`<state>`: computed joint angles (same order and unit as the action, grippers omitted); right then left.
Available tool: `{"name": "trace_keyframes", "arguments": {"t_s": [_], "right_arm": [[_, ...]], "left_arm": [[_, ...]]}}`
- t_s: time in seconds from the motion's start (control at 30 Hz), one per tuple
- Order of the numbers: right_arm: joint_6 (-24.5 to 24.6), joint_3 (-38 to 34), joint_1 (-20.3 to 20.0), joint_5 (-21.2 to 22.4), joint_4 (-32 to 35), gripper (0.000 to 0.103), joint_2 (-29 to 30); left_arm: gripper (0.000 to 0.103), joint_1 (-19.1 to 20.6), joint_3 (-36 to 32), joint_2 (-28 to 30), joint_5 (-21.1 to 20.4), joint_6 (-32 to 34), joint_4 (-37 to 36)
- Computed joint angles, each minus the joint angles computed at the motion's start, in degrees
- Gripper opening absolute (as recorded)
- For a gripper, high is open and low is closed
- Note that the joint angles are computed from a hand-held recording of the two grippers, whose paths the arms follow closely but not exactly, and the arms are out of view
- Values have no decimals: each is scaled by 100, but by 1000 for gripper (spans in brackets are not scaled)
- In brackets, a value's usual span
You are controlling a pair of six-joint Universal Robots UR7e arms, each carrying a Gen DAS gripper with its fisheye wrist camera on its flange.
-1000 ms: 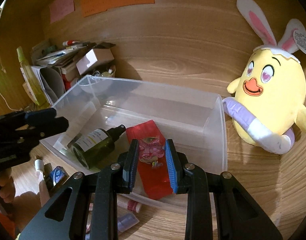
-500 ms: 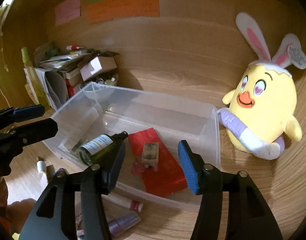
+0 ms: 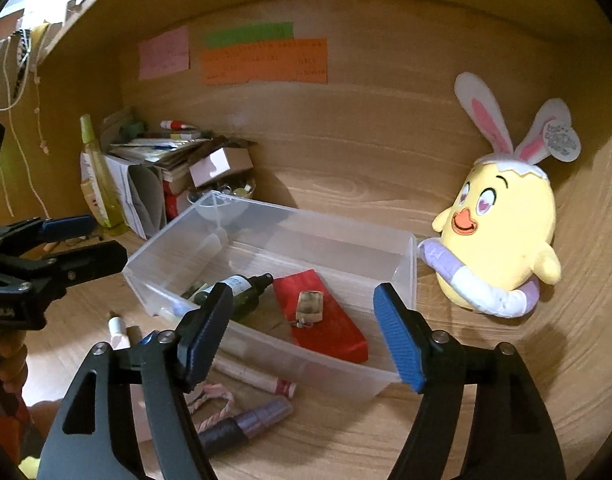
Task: Organize objects
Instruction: 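Drop the pink keychain into the bin while the left gripper places the patterned box inside, then grasp the pink lotion tube with the left gripper while the right grasps the black spray bottle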
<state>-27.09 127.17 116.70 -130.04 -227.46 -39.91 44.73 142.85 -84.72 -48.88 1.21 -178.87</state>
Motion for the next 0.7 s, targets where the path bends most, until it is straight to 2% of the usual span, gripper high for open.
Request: {"name": "trace_keyframes", "arguments": {"t_s": [0.07,0.23,0.43,0.7], "right_arm": [[16,79,15,43,-71,81,-28],[-24,185,66,-110,-270,81,18],[37,334,36,-173,-399,81,74],[528,523,-158,-9,16,81,97]], "left_arm": [[94,-33,63,-101,75,-45,69],[96,-28,194,-293,271,-116,214],[96,196,279,-479,390,-319,578],[96,564,315,-446,51,-688,963]]}}
